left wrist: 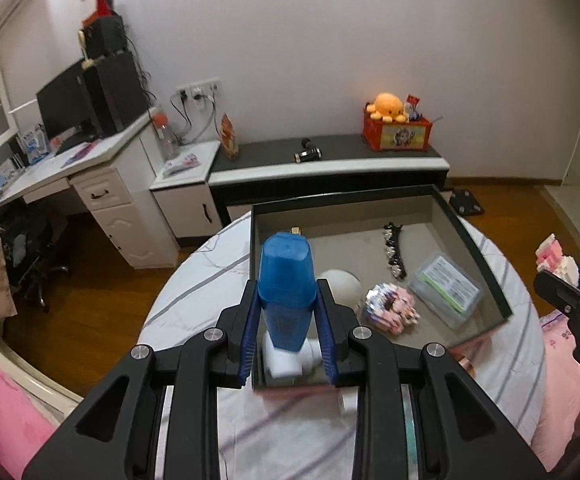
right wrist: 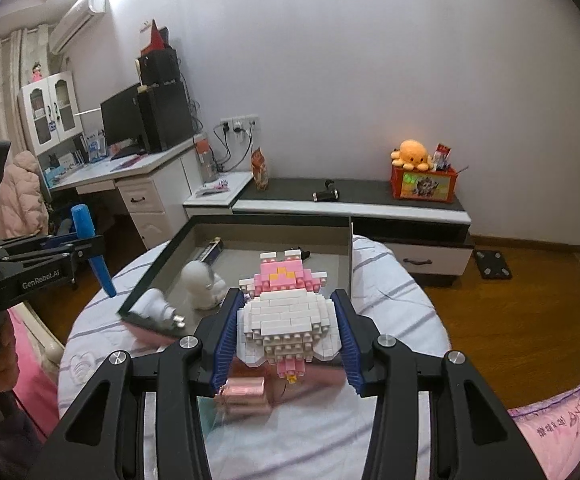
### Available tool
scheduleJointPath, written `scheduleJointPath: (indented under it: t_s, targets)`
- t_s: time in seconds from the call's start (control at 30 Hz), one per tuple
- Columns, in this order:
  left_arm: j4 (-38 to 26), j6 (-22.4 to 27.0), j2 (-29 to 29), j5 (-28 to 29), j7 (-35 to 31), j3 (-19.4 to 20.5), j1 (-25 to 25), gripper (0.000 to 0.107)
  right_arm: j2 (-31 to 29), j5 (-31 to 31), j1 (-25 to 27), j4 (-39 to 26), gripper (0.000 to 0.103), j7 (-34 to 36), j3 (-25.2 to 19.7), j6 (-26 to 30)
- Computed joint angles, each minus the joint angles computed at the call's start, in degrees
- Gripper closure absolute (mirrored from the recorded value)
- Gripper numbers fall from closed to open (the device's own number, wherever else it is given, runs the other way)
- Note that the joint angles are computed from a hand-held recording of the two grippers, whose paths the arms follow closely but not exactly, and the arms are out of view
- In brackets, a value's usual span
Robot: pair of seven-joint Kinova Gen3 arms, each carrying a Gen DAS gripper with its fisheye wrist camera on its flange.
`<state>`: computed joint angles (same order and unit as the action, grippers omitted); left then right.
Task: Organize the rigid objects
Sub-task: 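Carry the highlighter with the left gripper and block figure with the right over the tray, then open the left gripper to drop the highlighter while the right drops the block figure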
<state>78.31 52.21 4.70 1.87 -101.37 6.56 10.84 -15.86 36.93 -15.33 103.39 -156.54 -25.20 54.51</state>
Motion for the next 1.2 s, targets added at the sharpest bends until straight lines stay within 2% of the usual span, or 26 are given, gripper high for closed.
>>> scheduleJointPath:
  t_s: [0.07, 0.27, 0.37, 0.53, 0.6, 0.63, 0.67, 0.73, 0.8, 0.9, 1.2]
  targets:
    - [-2.7, 1.1, 3.2, -3.3, 2.5, 0.2, 1.3, 0.08, 2.1, -2.0, -0.1, -0.3, 0.057, 3.0, 3.7, -2.7]
    - [-9.0, 6.0, 11.0, -7.2, 5.6, -1.1, 3.8, 0.08, 8.9, -7.7, 0.0, -2.2, 0.057, 12.2, 11.9, -8.4]
    - [-11.7, 8.9, 13.6, -7.9, 6.6, -1.6, 4.3, 0.08, 11.2, -10.3, 0.1, -2.9, 0.057, 15.3, 14.3, -9.8]
    - [-12.8, 9.5, 15.0, -8.1, 5.9, -1.6, 4.8, 0.077, 13.7, -12.6, 0.1, -3.4, 0.057, 17.4, 16.5, -11.0]
    - [-14.1, 11.1, 15.8, -7.6, 5.6, -1.5, 4.7, 0.056, 13.9, -13.3, 0.2, -3.2, 0.057, 18.2, 17.2, -11.9]
    - [-14.3, 11.2, 15.9, -7.0, 5.3, -1.4, 4.5, 0.034, 14.0, -13.9, 0.3, -3.0, 0.053, 18.5, 17.5, -12.3]
    - [-13.7, 10.4, 15.7, -7.0, 5.3, -1.5, 4.5, 0.022, 14.1, -14.6, 0.5, -3.2, 0.042, 19.1, 17.8, -12.3]
    - [-12.6, 8.9, 15.2, -9.6, 7.5, -2.6, 6.3, 0.021, 14.1, -13.3, 0.3, -3.4, 0.023, 17.8, 17.5, -11.5]
    - [-12.4, 8.7, 15.2, -10.5, 8.0, -2.6, 6.5, 0.021, 13.9, -10.8, 0.5, -3.6, 0.023, 16.0, 16.3, -10.4]
    - [-12.5, 9.1, 15.1, -10.1, 8.1, -2.5, 6.1, 0.021, 13.2, -12.2, 0.1, -3.2, 0.023, 16.7, 17.5, -10.9]
    - [-10.9, 8.0, 13.3, -11.5, 9.4, -2.5, 6.6, 0.021, 11.8, -11.1, 0.4, -3.4, 0.023, 14.2, 16.4, -8.2]
